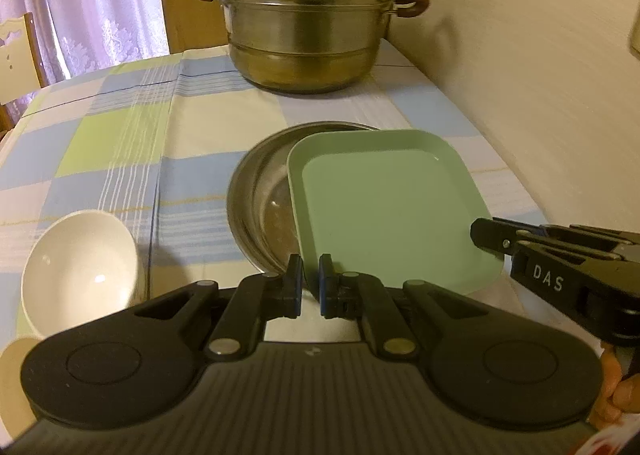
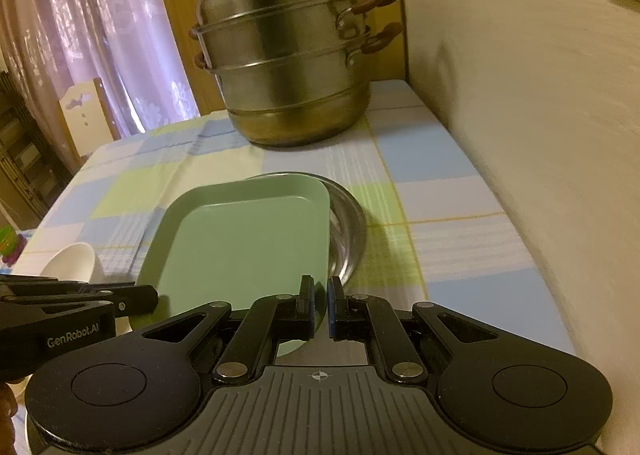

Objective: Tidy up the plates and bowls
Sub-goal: 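Carry the green tray with both grippers and lower it into the stainless plate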

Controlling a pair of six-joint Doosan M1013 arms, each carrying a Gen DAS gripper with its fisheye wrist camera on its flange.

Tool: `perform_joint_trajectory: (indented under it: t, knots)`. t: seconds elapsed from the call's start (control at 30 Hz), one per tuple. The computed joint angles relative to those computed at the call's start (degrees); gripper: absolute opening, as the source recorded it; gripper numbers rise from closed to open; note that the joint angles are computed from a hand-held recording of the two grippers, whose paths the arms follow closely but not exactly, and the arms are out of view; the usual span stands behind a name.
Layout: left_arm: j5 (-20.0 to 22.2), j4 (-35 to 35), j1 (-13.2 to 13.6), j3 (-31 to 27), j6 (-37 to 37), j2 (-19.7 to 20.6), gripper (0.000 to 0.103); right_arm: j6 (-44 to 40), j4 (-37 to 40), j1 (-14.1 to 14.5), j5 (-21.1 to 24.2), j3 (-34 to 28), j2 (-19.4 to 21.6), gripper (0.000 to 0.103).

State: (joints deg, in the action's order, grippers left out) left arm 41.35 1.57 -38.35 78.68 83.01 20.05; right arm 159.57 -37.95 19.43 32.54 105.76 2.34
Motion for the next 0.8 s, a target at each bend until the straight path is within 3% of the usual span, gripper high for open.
perform_joint_trajectory:
  t: [0.33, 0.8]
  knots:
    - [3.54, -2.09, 1.56, -5.50, 2.61, 4.75, 0.007, -5.15, 6.38, -2.42, -0.05, -3.32, 4.35, 0.007]
    - [7.87, -4.39, 2.56, -9.02, 4.69, 8.18, 0.007, -9.62, 11.53, -3.64, 1.70, -5.59, 7.39, 0.007]
